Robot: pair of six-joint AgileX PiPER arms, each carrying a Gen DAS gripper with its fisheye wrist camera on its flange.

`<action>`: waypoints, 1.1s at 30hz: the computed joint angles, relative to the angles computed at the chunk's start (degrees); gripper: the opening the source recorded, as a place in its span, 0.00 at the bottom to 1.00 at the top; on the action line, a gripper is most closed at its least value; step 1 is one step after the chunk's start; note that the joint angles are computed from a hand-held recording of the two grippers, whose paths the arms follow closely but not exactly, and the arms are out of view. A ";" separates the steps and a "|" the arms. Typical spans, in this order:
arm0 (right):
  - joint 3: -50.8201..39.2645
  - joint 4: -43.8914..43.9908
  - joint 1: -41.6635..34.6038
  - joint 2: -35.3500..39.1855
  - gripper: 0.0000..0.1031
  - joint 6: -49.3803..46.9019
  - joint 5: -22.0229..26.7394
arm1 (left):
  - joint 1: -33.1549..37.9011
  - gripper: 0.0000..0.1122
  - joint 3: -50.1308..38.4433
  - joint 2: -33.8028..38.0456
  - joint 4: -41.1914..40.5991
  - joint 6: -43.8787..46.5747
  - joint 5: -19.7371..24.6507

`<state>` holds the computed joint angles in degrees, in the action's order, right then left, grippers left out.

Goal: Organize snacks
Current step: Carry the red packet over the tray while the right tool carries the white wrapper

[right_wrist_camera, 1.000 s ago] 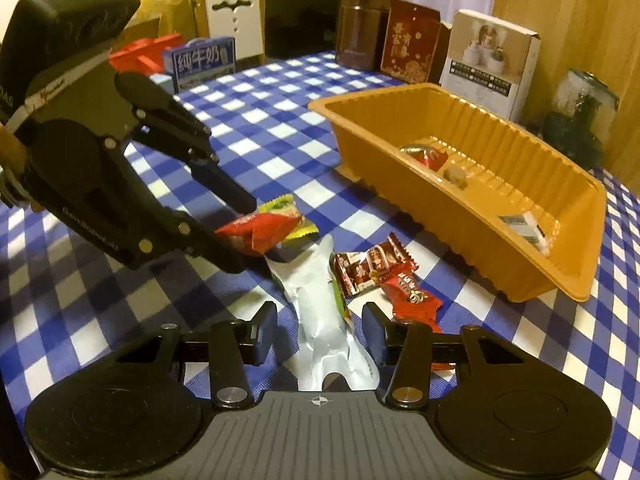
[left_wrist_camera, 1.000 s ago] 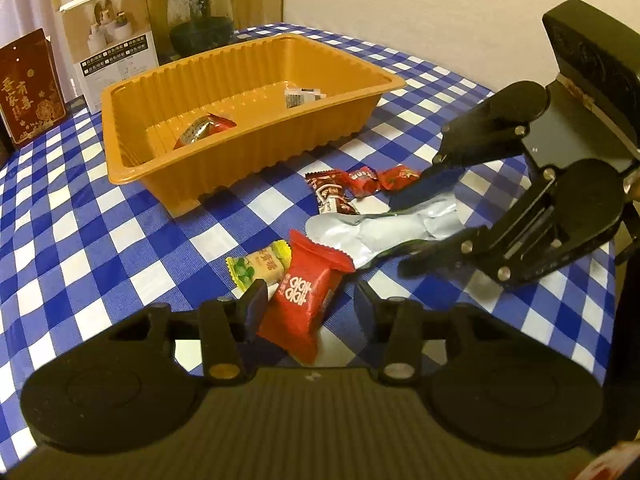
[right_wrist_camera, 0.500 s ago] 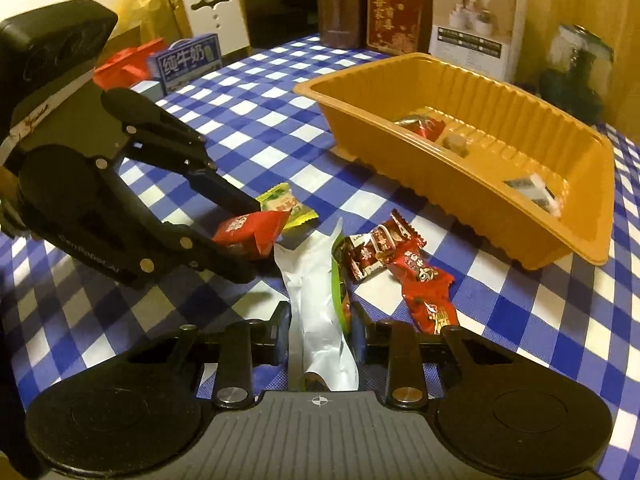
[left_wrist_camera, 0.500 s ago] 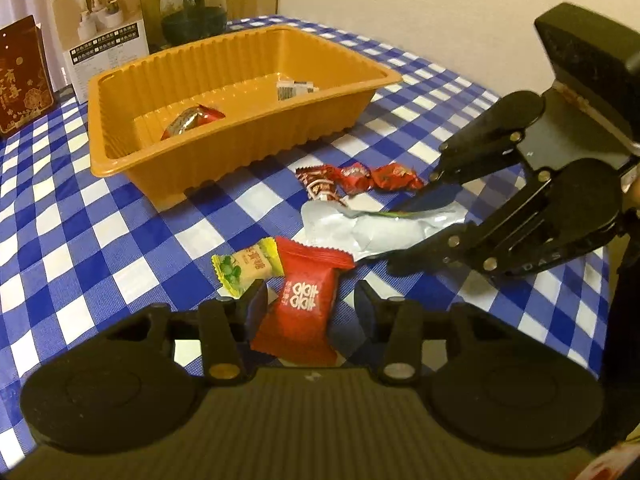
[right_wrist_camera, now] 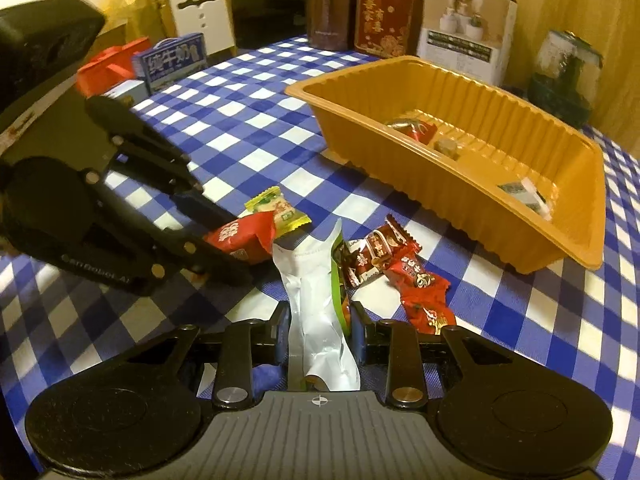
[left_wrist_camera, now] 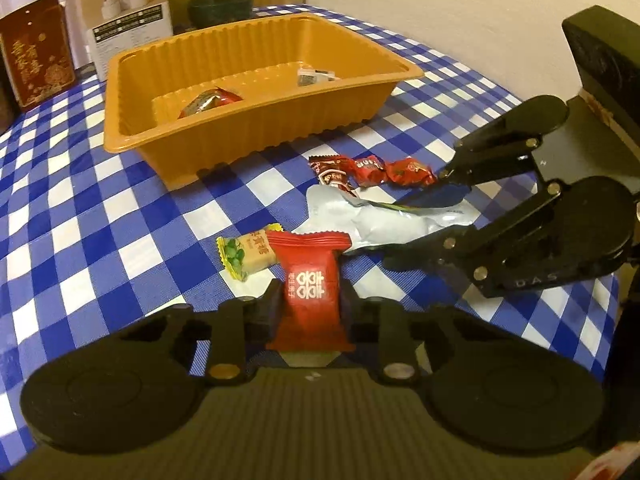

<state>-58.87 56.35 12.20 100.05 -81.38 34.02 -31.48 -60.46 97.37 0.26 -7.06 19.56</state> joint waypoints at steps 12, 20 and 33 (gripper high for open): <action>4.92 8.58 -2.33 -6.99 0.30 -2.75 -0.58 | -3.76 0.23 0.07 -4.14 20.79 -32.33 2.91; 7.55 18.54 -3.60 -11.25 0.30 -7.05 -1.51 | -6.92 0.23 -3.42 -4.59 32.30 -48.44 7.53; 6.22 23.53 -4.12 -12.57 0.30 -6.64 -2.63 | -9.43 0.23 -7.30 -3.42 37.82 -54.63 11.23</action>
